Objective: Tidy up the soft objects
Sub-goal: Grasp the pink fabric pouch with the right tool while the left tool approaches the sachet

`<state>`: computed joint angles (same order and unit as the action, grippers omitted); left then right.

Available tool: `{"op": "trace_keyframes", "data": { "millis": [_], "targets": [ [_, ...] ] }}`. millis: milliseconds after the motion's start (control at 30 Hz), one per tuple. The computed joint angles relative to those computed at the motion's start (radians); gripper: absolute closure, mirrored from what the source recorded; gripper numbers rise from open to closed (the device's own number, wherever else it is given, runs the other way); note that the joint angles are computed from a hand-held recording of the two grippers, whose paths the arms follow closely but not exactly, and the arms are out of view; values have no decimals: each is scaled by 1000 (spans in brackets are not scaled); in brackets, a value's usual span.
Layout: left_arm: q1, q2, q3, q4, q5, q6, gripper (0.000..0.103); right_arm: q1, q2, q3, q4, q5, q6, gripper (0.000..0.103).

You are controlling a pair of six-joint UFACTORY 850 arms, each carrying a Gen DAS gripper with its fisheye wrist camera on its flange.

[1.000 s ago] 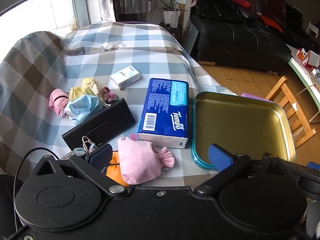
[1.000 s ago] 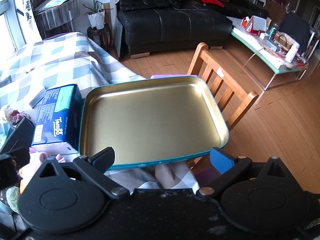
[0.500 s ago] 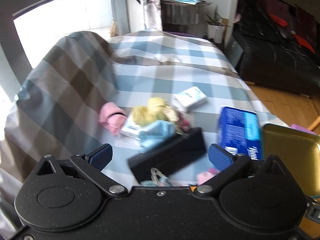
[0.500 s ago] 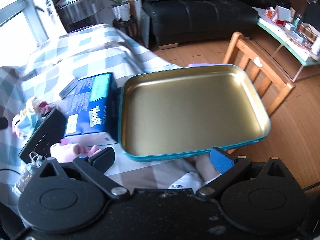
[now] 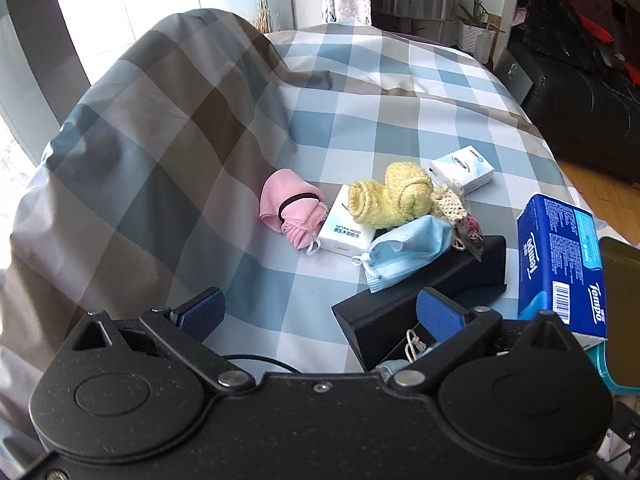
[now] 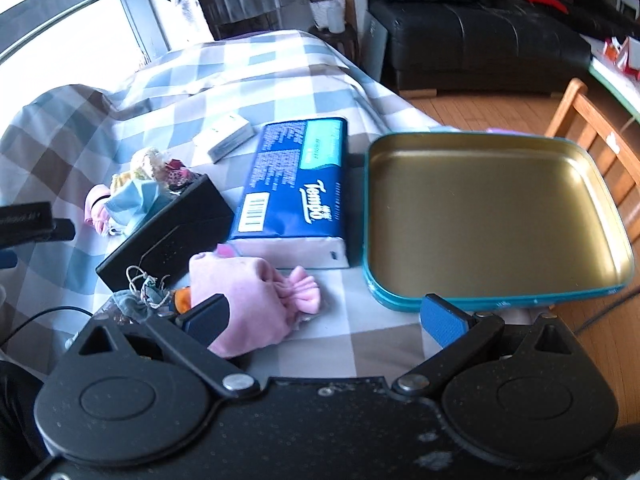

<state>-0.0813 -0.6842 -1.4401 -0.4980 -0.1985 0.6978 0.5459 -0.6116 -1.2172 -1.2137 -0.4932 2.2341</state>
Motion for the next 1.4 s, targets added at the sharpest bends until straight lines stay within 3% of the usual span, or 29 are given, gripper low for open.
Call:
{"op": "trace_keyframes", "data": {
  "millis": [133, 333, 633, 733, 967, 1167, 1400],
  "targets": [
    [10, -37, -54, -38, -25, 26, 4, -2, -18, -12, -61, 1, 83, 1],
    [10, -90, -130, -98, -50, 90, 4, -6, -60, -58, -27, 28, 24, 1],
    [4, -146, -171, -450, -110, 488, 4, -12, -127, -134, -6, 52, -52, 2],
    [5, -161, -179, -401, -122, 442, 4, -13, -151, -157, -4, 49, -61, 2],
    [14, -151, -159, -539, -133, 558, 4, -22, -215, -222, 103, 51, -179, 2],
    [20, -167, -178, -503, -155, 488, 4, -38, -251, -250, 155, 98, -212, 1],
    [30, -185, -203, -471, -185, 409, 4, -67, -245, -210, 45, 210, -13, 1]
  ]
}}
